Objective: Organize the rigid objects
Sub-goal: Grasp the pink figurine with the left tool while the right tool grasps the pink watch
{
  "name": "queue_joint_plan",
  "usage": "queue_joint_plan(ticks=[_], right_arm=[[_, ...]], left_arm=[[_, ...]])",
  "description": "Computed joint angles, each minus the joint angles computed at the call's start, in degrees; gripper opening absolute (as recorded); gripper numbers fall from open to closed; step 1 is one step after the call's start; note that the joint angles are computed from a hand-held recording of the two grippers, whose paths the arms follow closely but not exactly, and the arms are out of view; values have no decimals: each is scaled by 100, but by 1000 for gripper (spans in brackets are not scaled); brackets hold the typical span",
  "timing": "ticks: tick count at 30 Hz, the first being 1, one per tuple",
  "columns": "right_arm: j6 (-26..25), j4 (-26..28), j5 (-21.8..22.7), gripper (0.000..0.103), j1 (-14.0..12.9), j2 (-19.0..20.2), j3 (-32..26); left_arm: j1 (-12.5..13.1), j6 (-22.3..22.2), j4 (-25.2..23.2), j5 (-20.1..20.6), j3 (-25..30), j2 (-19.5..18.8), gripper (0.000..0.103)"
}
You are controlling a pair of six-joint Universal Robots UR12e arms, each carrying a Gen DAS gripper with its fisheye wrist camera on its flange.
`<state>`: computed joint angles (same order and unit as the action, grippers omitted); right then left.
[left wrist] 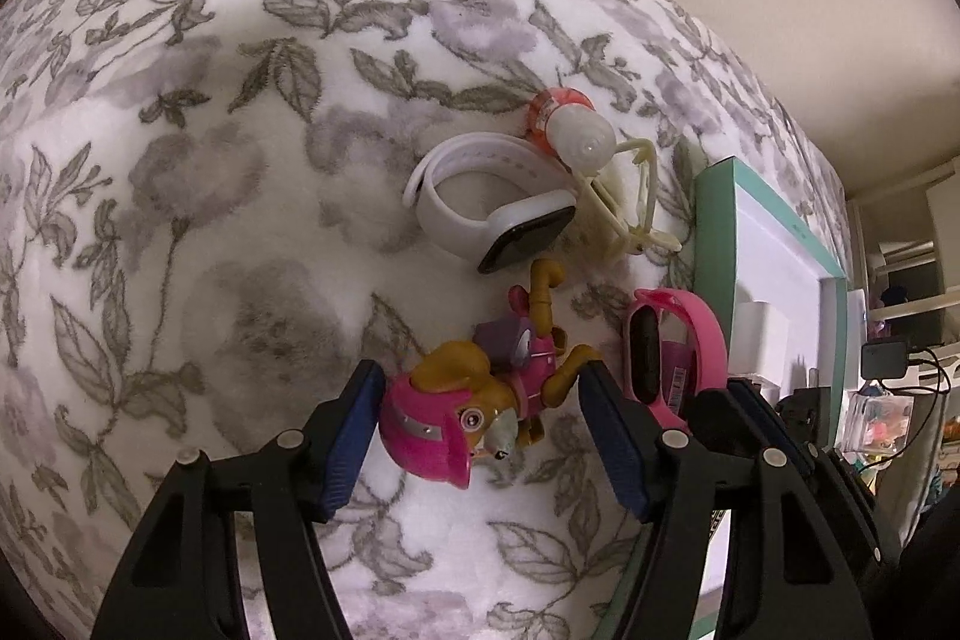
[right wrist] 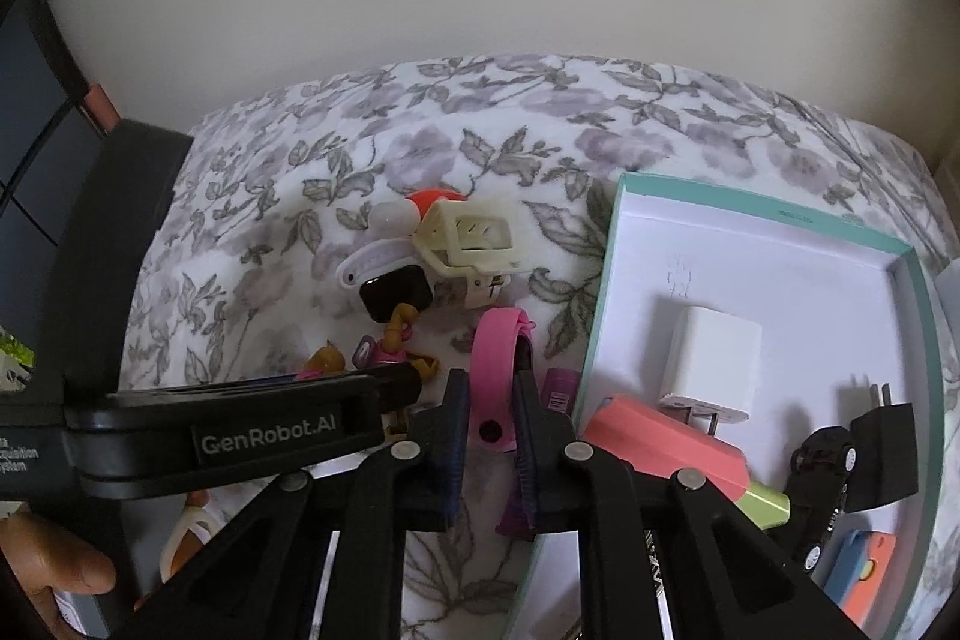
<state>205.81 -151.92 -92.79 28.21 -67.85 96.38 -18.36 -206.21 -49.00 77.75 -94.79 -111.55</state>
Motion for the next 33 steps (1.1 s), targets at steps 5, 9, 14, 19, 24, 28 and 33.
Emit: queue_joint_plan(ticks=[5, 9, 14, 19, 24, 28, 33], right_arm=[[102, -22, 68, 16, -25, -5, 11], [217, -60, 154, 16, -52, -8, 25], [366, -125, 268, 17, -83, 3, 35], [363, -33, 246, 29, -46, 50, -30], [285, 56, 207, 38, 5, 109, -90], [189, 181, -68, 38, 102, 183, -186], [142, 223, -194, 15, 126, 188, -206]], left_arm=[[-6, -30, 50, 23, -37, 19, 65], [22, -126, 95, 9, -81, 48, 65], [71, -271, 111, 118, -148, 114, 65], [95, -387, 66, 302, -176, 169, 65], [101, -457, 35, 447, -190, 205, 65], [124, -494, 32, 531, -232, 249, 65], [130, -546, 71, 569, -238, 266, 61]])
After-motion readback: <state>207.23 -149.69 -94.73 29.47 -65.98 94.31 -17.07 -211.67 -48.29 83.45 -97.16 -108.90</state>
